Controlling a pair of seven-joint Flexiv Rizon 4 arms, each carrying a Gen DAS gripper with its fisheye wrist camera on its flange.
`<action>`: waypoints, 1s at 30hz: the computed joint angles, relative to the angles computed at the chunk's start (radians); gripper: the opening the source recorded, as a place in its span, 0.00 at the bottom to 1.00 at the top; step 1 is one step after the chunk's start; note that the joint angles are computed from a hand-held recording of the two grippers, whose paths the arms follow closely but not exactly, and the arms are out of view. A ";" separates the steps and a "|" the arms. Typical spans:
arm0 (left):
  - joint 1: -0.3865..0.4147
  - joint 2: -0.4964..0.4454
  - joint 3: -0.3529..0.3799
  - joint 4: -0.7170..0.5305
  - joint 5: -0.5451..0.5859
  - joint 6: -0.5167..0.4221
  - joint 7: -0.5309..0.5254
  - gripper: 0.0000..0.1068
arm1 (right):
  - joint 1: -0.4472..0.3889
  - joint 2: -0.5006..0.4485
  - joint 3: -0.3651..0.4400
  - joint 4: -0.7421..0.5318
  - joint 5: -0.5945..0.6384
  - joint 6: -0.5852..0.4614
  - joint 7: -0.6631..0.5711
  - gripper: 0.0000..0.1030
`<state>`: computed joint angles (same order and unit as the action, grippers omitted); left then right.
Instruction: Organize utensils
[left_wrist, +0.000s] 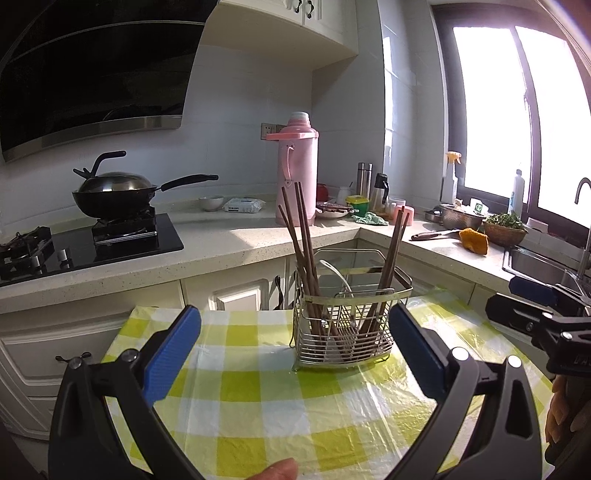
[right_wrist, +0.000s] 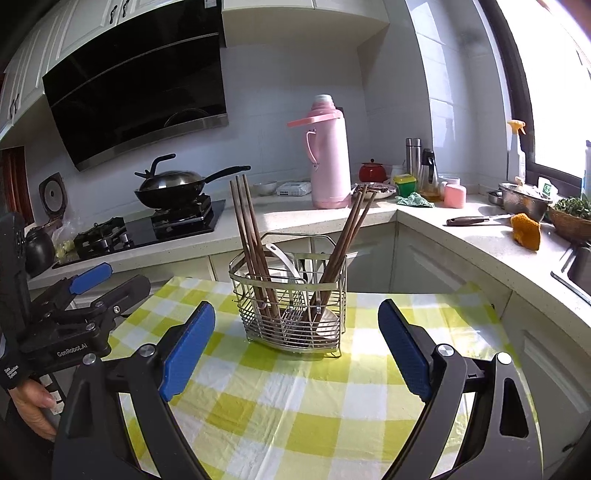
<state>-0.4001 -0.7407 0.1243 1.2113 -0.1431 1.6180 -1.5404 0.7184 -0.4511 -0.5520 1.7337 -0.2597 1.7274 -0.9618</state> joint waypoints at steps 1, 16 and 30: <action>-0.012 -0.009 0.018 -0.010 0.000 -0.003 -0.007 0.92 | 0.035 -0.010 -0.049 0.006 0.010 0.011 0.014 0.82; -0.028 -0.068 0.059 -0.094 0.046 -0.073 -0.077 0.92 | 0.067 -0.060 -0.118 -0.013 0.057 -0.003 0.005 0.82; 0.023 -0.038 -0.029 -0.050 0.055 -0.057 -0.034 0.92 | 0.074 -0.063 -0.125 -0.008 0.046 -0.005 0.001 0.82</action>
